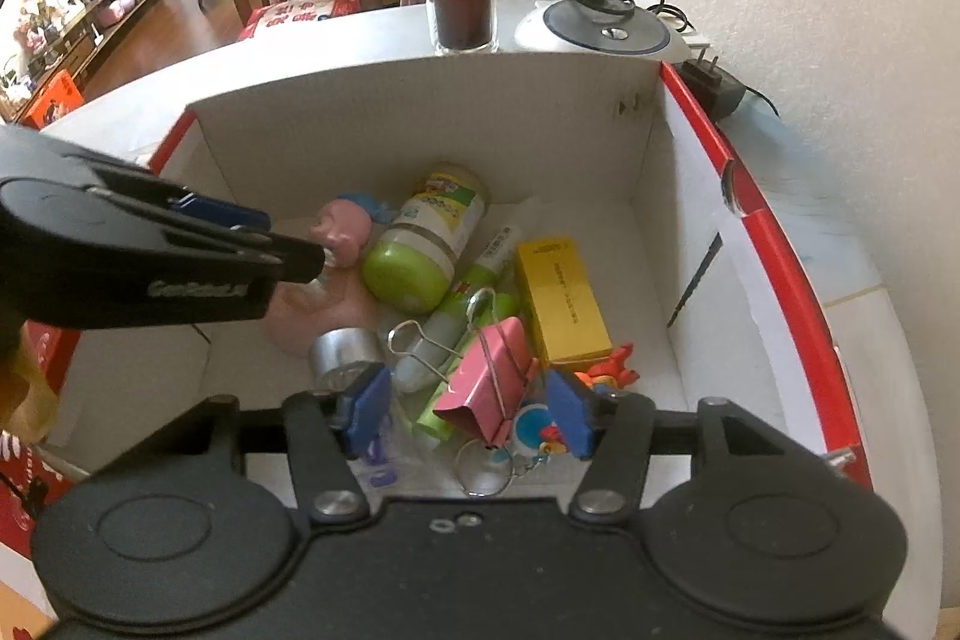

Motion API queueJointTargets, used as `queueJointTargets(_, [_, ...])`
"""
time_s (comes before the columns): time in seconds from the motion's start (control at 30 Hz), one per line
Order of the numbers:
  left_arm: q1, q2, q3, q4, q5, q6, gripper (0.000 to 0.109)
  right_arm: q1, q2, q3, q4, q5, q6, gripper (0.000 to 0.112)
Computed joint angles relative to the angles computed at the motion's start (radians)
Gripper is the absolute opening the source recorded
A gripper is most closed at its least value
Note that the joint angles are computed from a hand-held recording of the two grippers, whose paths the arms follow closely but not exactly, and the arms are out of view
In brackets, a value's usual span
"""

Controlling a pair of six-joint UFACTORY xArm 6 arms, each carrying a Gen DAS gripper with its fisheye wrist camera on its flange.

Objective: Organize rigid objects
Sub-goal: 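Lower and open the right tool releasing the clip while the left releases the doll, then withdraw both open tools from the box back toward the cloth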

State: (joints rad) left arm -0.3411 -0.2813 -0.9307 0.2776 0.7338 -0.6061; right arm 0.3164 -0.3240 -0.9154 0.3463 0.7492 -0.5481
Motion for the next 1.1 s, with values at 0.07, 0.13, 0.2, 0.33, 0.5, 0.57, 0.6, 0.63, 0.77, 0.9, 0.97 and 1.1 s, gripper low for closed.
queueJointTargets(0.07, [0.001, -0.026, 0.017, 0.0, -0.012, -0.009, 0.031, 0.002, -0.008, -0.001, 0.003, 0.002, 0.005, 0.06])
queueJointTargets(0.13, [0.001, -0.055, 0.033, 0.003, -0.019, -0.019, 0.031, 0.005, -0.017, -0.001, 0.009, 0.005, 0.004, 0.061])
queueJointTargets(0.2, [0.0, -0.087, 0.052, 0.012, -0.027, -0.03, 0.031, 0.01, -0.031, 0.003, 0.013, 0.006, 0.005, 0.063])
queueJointTargets(0.33, [0.004, -0.163, 0.1, 0.02, -0.044, -0.047, 0.031, 0.02, -0.064, 0.013, 0.019, 0.013, 0.013, 0.064])
queueJointTargets(0.5, [0.007, -0.262, 0.161, 0.039, -0.044, -0.068, 0.031, 0.043, -0.117, 0.038, 0.007, 0.006, 0.043, 0.07])
queueJointTargets(0.57, [0.01, -0.305, 0.187, 0.043, -0.042, -0.073, 0.031, 0.058, -0.136, 0.044, -0.004, 0.001, 0.064, 0.072])
queueJointTargets(0.6, [0.012, -0.328, 0.2, 0.043, -0.04, -0.075, 0.031, 0.064, -0.145, 0.048, -0.006, 0.002, 0.072, 0.073])
queueJointTargets(0.63, [0.014, -0.351, 0.213, 0.041, -0.038, -0.075, 0.031, 0.072, -0.155, 0.051, -0.01, 0.001, 0.082, 0.073])
queueJointTargets(0.77, [0.024, -0.45, 0.266, 0.04, -0.023, -0.065, 0.031, 0.112, -0.193, 0.067, -0.029, -0.011, 0.121, 0.076])
queueJointTargets(0.9, [0.04, -0.562, 0.322, 0.036, 0.0, -0.042, 0.031, 0.163, -0.235, 0.088, -0.05, -0.02, 0.181, 0.078])
queueJointTargets(0.97, [0.053, -0.62, 0.349, 0.025, 0.011, -0.024, 0.031, 0.193, -0.25, 0.098, -0.069, -0.026, 0.213, 0.078])
queueJointTargets(1.1, [0.088, -0.741, 0.402, -0.012, 0.048, 0.023, 0.043, 0.27, -0.283, 0.122, -0.099, -0.047, 0.27, 0.083])
